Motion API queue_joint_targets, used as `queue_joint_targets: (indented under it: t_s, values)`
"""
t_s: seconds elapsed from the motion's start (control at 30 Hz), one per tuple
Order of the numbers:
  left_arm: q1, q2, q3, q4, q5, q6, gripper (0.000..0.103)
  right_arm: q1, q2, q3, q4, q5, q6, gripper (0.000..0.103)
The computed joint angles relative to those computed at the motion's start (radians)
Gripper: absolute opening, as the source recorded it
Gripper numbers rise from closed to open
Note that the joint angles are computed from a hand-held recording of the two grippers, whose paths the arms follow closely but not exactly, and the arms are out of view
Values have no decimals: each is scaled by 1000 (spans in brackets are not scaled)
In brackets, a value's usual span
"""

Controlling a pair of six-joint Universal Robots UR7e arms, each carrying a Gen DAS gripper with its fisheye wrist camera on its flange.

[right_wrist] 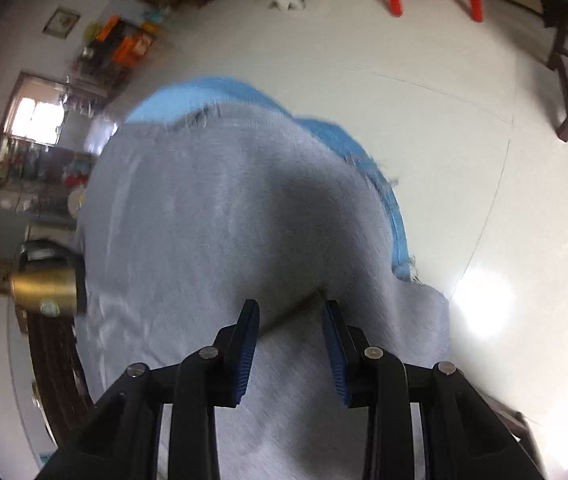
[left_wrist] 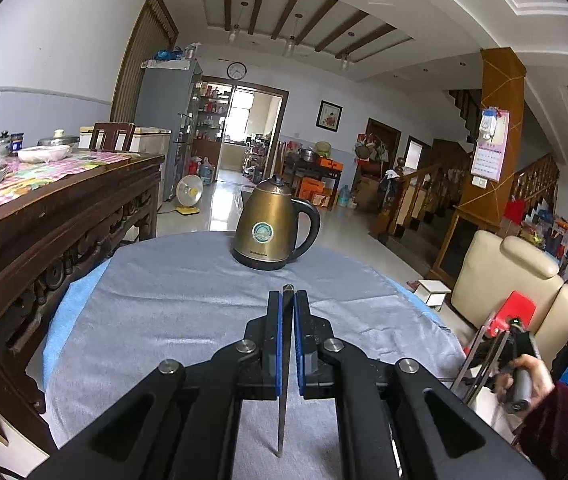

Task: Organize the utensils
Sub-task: 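Lift the chopsticks and carry both tools toward the dark cup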

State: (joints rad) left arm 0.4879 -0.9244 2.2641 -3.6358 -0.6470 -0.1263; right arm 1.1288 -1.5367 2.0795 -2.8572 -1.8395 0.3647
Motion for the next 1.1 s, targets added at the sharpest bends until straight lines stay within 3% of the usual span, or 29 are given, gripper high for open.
queue_joint_targets:
  t_s: [0.2, 0.3, 0.33, 0.37, 0.47, 0.57, 0.67, 0.9, 1.1]
  values:
    - [-8, -16, 24, -5, 8, -39, 5, 127, 137, -101, -13, -268, -11, 37]
    - [-9, -25, 32, 1, 10, -55, 5, 190, 233, -160, -48, -463, -109, 31]
    - [-7, -28, 33, 2, 11, -56, 5, 208, 270, -175, -82, -532, -154, 25]
    - [-6, -31, 35, 5, 11, -60, 5, 216, 296, -182, -119, -571, -203, 17]
    - [-6, -36, 39, 10, 16, -64, 5, 240, 371, -196, -282, -655, -395, 7]
    - [-3, -37, 40, 6, 17, -68, 5, 228, 357, -160, -352, -570, -441, 6]
    - [-6, -36, 41, 4, 19, -76, 5, 210, 295, -85, -416, -411, -450, 6]
    - [-35, -37, 48, -12, 40, -70, 5, 224, 147, 145, -756, -115, -569, 7]
    - [-67, -55, 58, -10, 65, -80, 5, 253, 94, 251, -960, 66, -586, 7]
